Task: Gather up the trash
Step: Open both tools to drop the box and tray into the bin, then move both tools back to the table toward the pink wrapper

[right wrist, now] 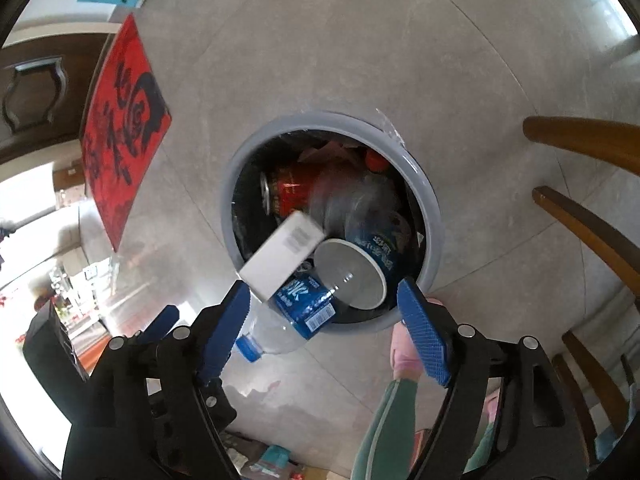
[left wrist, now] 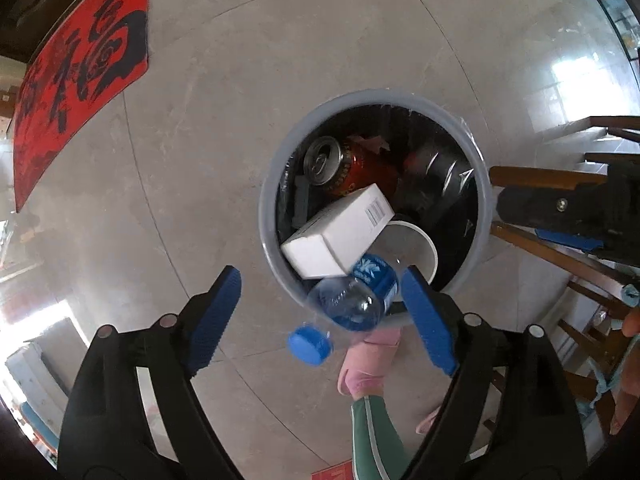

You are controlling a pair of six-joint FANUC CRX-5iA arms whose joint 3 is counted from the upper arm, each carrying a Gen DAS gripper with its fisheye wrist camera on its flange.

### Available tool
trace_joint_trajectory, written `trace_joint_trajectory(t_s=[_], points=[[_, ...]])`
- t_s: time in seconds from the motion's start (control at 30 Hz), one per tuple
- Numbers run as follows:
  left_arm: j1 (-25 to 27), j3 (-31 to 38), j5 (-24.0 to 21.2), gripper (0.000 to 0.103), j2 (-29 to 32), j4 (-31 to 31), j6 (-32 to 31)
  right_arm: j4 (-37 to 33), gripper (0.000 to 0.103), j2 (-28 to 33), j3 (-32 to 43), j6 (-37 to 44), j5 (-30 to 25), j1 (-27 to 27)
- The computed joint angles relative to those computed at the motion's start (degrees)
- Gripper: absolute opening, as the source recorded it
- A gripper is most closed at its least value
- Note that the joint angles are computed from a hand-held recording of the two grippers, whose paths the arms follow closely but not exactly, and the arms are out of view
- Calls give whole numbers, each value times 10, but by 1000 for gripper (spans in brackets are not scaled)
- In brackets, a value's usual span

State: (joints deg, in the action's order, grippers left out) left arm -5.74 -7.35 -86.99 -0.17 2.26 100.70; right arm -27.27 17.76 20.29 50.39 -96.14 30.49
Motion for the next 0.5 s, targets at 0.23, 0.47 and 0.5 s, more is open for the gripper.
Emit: trace_joint_trajectory(t_s=[0.23, 0.47, 0.5], points=[[7, 60, -37, 80, -35, -17, 12, 7, 76, -21, 64, -7, -31, -5], [-34, 247, -124, 80, -37, -85, 15, 20, 76, -33, 260, -29, -66, -3], [-39, 275, -134, 80, -31, -90, 12, 26, 76, -28, 302, -37, -76, -2]])
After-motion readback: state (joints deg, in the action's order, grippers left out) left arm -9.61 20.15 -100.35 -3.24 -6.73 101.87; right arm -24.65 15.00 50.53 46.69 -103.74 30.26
